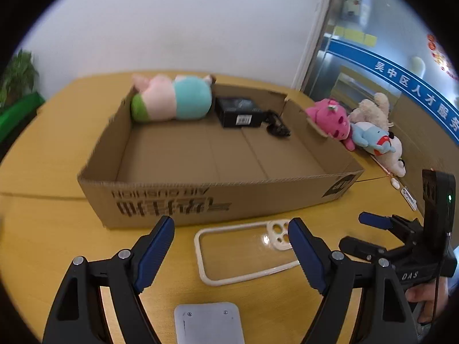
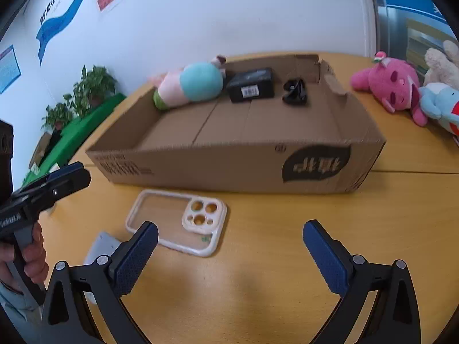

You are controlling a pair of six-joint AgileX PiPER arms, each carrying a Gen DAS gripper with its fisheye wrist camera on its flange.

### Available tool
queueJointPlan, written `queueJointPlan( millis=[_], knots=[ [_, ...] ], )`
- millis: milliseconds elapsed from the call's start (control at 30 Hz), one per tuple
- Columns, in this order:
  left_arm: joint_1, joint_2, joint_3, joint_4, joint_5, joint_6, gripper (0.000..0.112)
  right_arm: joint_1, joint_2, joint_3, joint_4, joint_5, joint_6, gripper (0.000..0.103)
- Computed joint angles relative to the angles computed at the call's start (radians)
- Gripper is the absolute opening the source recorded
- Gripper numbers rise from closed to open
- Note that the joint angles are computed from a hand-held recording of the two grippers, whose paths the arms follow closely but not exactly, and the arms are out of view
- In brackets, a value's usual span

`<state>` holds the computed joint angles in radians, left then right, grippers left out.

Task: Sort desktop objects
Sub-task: 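Move the right gripper to the clear phone case and close on its rim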

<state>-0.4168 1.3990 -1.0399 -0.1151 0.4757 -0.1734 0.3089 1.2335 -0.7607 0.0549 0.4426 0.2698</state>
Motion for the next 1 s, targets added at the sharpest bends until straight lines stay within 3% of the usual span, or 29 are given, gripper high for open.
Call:
queueJointPlan(
  millis=[67,233,467,600,1000],
  knots=[
    [0.045,0.046,-0.013,-0.118,0.027,0.095,0.081,0.002,0.038,0.0,0.07,-0.013,-0.07,0.103],
    [0.105,0.17,-0.098,-0.201,0.17,0.14,0.08,-0.009,0.15,-0.045,0.347,-0.005,-0.359,0.103],
    [0.178,0.251,-0.109,-0.441,0.22,0.305,0.08,0.007,0.3,-0.105,0.542,-0.023,-0.579,0.102],
    [0.207,0.281,-0.121,-0.585,0.281,0.466,0.076,-0.028,0.324,-0.107,0.779,0.0,-0.804,0.102],
    [0.184,0.301,-0.145,-0.562,0.267,0.472,0.076,-0.046,0.318,-0.092,0.818,-0.016,-0.845,0.101]
  ],
)
